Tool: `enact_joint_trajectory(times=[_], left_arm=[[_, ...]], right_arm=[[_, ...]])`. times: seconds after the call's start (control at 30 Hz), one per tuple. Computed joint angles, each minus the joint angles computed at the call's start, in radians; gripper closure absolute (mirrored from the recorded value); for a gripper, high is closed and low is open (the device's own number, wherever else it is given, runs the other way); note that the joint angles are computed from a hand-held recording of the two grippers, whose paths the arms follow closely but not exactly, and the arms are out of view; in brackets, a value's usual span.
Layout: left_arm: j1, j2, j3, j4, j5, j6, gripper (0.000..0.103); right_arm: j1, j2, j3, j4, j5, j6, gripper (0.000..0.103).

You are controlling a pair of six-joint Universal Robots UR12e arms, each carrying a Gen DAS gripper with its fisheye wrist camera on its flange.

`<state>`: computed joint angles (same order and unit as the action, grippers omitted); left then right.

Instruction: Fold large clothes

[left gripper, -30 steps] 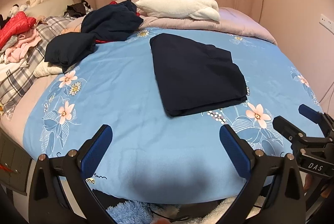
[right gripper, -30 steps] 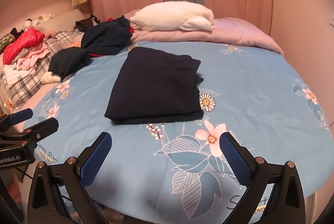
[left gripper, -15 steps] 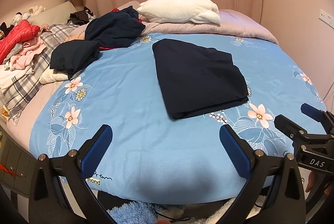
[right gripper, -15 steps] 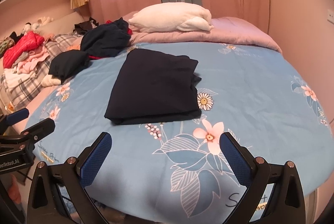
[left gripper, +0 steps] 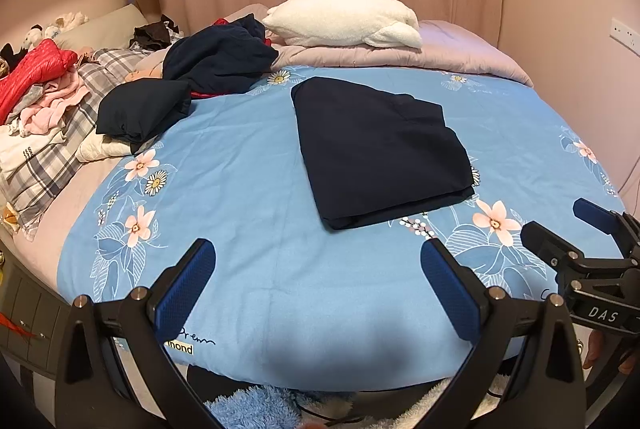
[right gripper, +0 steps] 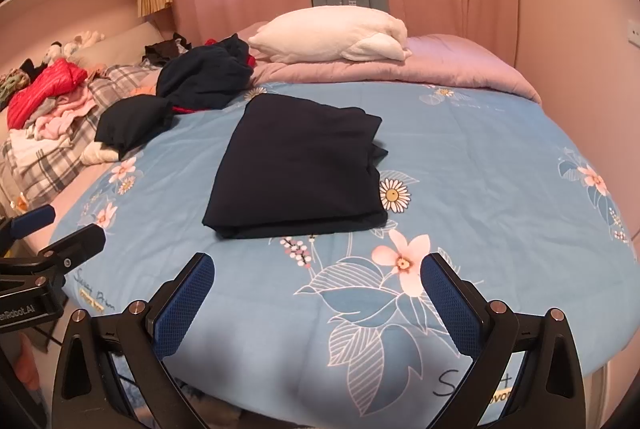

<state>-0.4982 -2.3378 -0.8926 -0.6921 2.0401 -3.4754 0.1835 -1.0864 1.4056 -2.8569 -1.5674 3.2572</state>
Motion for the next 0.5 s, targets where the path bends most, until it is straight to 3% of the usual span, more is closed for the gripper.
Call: enact_joint_trajectory(times=[0.5], left_arm=[[-0.005, -0.008, 0.018, -0.009, 0.007, -0.006, 0.0]], right_arm=[[0.0, 0.003, -0.007, 0.006, 0.008, -0.008, 0.001]])
